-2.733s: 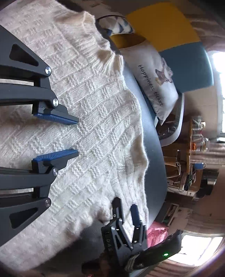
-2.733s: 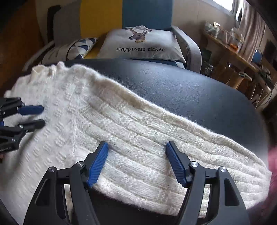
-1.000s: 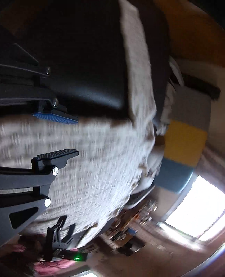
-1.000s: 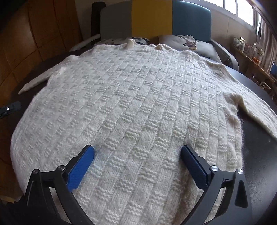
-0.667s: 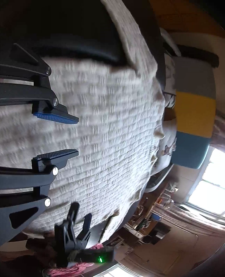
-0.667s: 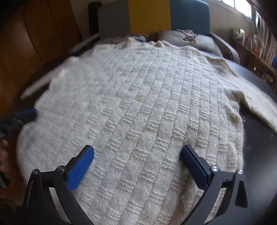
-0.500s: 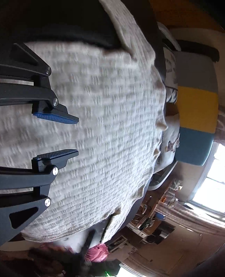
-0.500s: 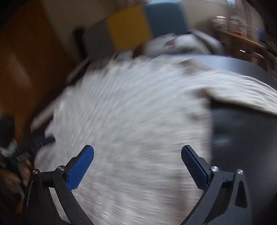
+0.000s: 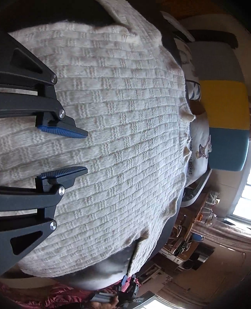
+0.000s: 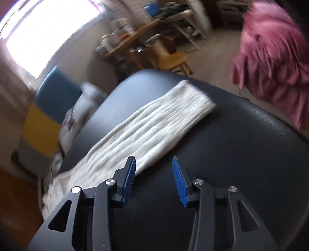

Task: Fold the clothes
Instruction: 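Swing the open right tool over the end of the folded strip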

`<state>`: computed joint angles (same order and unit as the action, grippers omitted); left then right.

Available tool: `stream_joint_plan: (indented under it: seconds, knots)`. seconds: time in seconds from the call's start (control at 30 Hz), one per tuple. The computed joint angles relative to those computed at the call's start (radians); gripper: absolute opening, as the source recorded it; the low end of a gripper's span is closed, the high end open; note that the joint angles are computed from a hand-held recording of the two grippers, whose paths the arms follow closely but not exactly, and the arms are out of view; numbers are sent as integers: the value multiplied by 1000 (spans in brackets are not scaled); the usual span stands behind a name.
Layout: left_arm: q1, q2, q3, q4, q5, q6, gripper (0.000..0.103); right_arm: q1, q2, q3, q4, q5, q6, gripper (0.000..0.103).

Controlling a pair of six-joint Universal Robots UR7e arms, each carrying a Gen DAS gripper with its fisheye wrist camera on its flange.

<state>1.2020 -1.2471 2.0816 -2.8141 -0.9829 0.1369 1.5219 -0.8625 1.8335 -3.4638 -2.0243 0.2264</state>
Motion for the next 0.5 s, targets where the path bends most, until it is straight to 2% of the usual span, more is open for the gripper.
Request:
stream_joint_plan:
  seconds: [0.07, 0.13, 0.3, 0.37, 0.5]
  knots:
    - [4, 10, -14, 9, -1, -6, 30, -28, 8, -8, -30, 51, 27, 44]
    - [6, 19, -25, 16, 1, -3, 30, -36, 23, -15, -63, 61, 32, 47]
    - [6, 33, -36, 15, 1, 1, 30, -52, 53, -27, -141, 125, 27, 70]
    - [7, 34, -36, 15, -1, -3, 31, -40, 65, -50, -121, 98, 22, 73]
    - [7, 30, -36, 23, -3, -4, 31, -25, 86, -73, -124, 48, 0, 71]
